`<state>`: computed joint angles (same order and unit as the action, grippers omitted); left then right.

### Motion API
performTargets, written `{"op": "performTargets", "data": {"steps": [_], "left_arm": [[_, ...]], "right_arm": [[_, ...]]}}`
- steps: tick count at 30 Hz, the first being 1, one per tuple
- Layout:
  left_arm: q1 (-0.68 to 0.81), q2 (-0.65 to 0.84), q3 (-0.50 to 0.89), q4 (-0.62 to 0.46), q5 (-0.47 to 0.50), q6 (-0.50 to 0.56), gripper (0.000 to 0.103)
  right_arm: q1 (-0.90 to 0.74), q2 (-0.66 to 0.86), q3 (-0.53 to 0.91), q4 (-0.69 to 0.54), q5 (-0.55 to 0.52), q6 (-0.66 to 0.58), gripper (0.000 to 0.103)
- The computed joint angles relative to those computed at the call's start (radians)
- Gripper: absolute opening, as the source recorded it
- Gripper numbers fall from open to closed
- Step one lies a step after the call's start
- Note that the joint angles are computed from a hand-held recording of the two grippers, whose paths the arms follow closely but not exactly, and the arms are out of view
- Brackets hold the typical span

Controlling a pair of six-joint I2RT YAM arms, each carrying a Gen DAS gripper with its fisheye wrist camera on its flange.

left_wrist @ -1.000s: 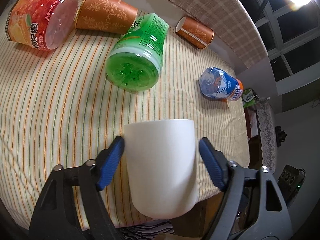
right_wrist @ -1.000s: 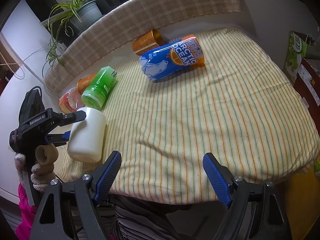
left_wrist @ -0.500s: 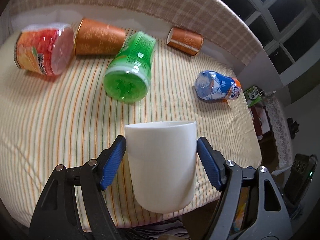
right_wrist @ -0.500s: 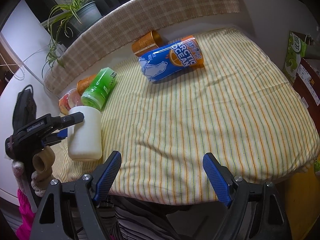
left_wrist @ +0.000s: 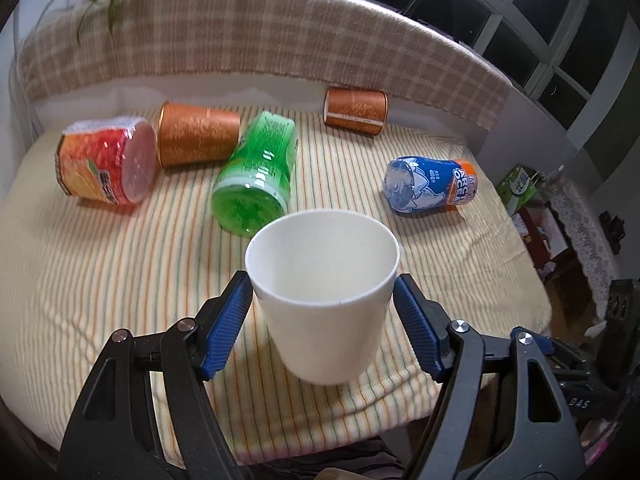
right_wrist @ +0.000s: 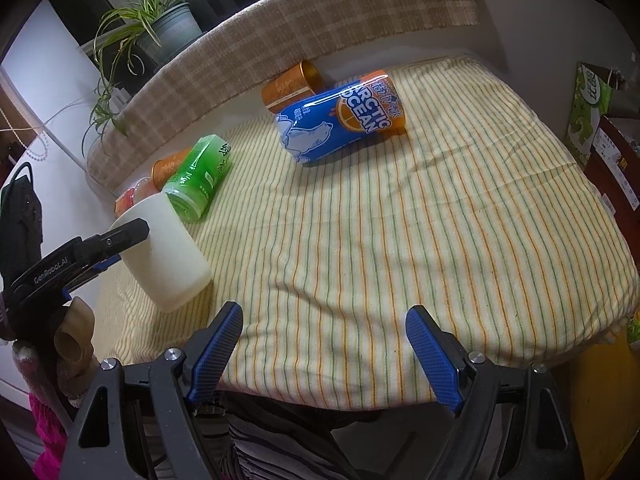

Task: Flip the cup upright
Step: 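Open the right gripper and release the upright white cup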

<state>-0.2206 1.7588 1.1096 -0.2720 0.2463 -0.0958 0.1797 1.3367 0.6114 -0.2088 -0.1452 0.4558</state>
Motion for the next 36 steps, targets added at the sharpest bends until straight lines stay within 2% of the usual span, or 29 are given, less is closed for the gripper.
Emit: {"op": "performTargets", "data": {"steps": [21, 29, 36], "left_arm": [[-0.067, -0.004, -0.051, 0.154, -0.189, 0.053, 0.074], [-0.069, 0.003, -0.072, 0.169, -0.192, 0.056, 0.074], [-0.059, -0.018, -0.096, 0.165, -0.169, 0.049, 0.074]], "right_arm": [[-0.006, 0.004, -0.012, 0.009, -0.002, -0.001, 0.085], [0.007, -0.008, -0.012, 0.007, 0.035, -0.01, 0.085], [0.052, -0.033, -0.007, 0.0, 0.111, -0.009, 0.085]]}}
